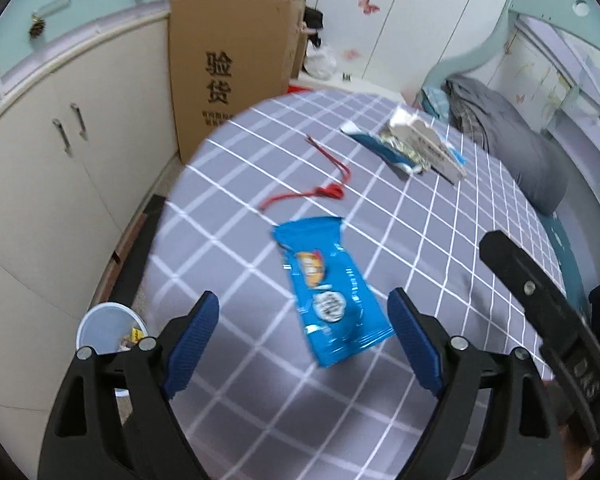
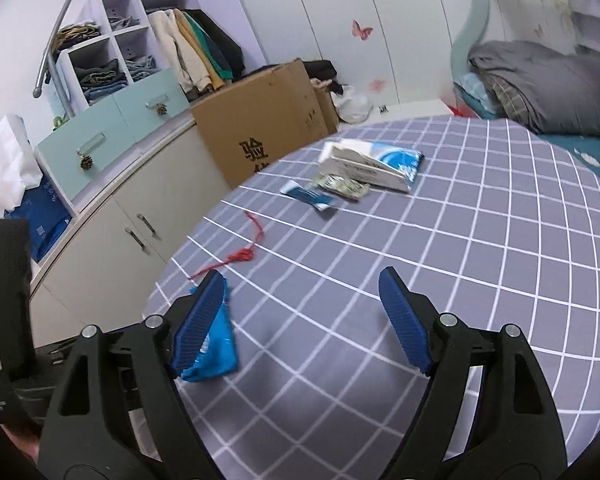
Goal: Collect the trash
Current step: 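Grasp the blue snack wrapper with the left tool while the right tool grasps the red string, then carry the wrapper and string over the bin and open both tools to drop them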
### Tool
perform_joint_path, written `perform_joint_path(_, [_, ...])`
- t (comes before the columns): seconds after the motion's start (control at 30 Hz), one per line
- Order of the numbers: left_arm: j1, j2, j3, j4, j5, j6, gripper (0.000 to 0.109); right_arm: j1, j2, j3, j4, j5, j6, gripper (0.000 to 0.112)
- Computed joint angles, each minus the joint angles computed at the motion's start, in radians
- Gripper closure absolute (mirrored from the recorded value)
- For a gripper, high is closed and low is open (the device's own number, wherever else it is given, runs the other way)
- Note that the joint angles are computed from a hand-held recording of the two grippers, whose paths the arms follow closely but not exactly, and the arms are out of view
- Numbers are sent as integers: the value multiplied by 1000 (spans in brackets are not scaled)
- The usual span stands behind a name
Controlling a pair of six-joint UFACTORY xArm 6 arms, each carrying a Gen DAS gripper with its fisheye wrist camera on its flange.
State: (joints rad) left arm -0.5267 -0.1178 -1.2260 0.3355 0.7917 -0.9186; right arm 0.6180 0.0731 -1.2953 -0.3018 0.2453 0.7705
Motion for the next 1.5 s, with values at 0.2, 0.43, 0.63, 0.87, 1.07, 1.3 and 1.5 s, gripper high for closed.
perform_joint_path(0.2, [-14,96,-85,47,74,-5,40,-4,13,2,137,3,-133,34])
perform_joint_path(0.43, [0,43,-28,56,31,59,106,4,65,-67,238,41,-246,34])
perform_joint_path(0.63, [41,-43,74,26,-87,76,107,24,144,-174,290,96,-306,34])
perform_joint_path(0.87, [71,-116,153,23,-200,71,108,47,232,-298,322,160,-340,34])
perform_joint_path(1.07, [118,-199,218,89,-277,1,108,58,354,-483,333,272,-374,34])
perform_joint_path(1.3, [190,-264,256,161,-268,-55,108,80,547,-808,250,482,-397,47])
perform_joint_path(1.5, [258,-313,319,127,-299,-29,108,103,645,-983,174,614,-427,102])
